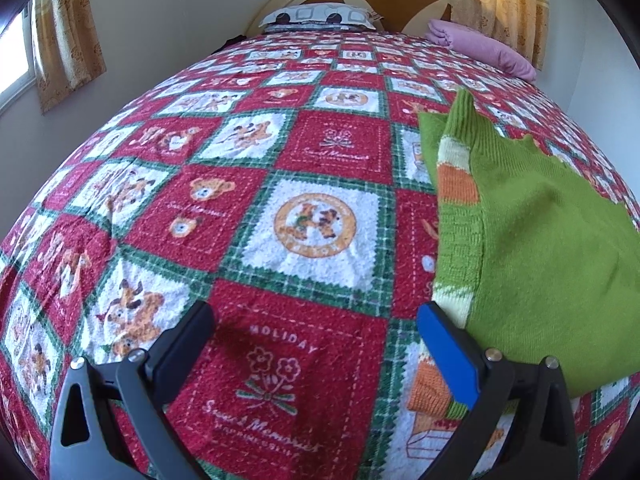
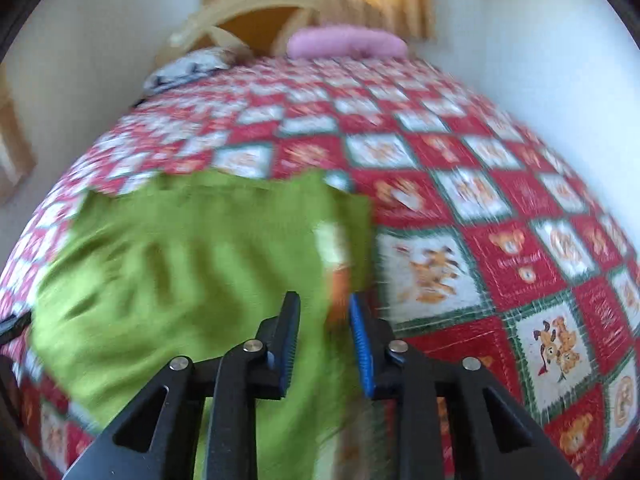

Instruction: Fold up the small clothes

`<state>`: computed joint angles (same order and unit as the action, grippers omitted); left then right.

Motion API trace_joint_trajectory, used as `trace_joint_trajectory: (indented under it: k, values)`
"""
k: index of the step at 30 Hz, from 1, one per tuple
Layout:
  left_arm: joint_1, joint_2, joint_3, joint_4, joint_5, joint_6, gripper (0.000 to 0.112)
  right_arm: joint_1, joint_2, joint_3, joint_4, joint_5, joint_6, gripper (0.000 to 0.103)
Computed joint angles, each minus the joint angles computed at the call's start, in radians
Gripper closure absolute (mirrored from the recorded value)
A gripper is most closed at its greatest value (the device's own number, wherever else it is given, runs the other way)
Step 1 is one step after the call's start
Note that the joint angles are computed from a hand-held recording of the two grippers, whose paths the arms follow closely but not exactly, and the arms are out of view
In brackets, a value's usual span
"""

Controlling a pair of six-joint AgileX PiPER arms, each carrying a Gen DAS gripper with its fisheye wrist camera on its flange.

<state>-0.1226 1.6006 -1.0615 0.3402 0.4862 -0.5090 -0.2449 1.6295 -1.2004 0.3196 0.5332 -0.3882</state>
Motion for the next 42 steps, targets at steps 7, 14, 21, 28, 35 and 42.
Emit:
trace_joint_trajectory:
  k: [7, 14, 21, 28, 35, 42]
  values:
    - [0.007, 0.012, -0.116, -0.140, 0.015, 0.233, 0.009, 0.315, -0.138, 0.098, 0.033, 0.006, -0.068, 0.057]
    - [0.043, 0.195, -0.395, -0.380, 0.130, 0.488, 0.009, 0.681, -0.051, 0.091, -0.354, -0.103, 0.295, 0.049]
    - [0.033, 0.326, -0.563, -0.477, 0.213, 0.570, 0.009, 0.833, 0.050, 0.032, -0.647, -0.097, 0.538, 0.049]
    - [0.010, 0.446, -0.726, -0.454, 0.291, 0.527, 0.009, 0.949, 0.118, 0.031, -1.090, -0.067, 0.922, 0.049]
    - [-0.002, 0.499, -0.792, -0.451, 0.302, 0.532, 0.009, 0.969, 0.174, -0.011, -1.186, -0.041, 1.025, 0.049]
    - [0.006, 0.534, -0.835, -0.507, 0.314, 0.596, 0.011, 1.007, 0.216, -0.036, -1.362, 0.010, 1.159, 0.049]
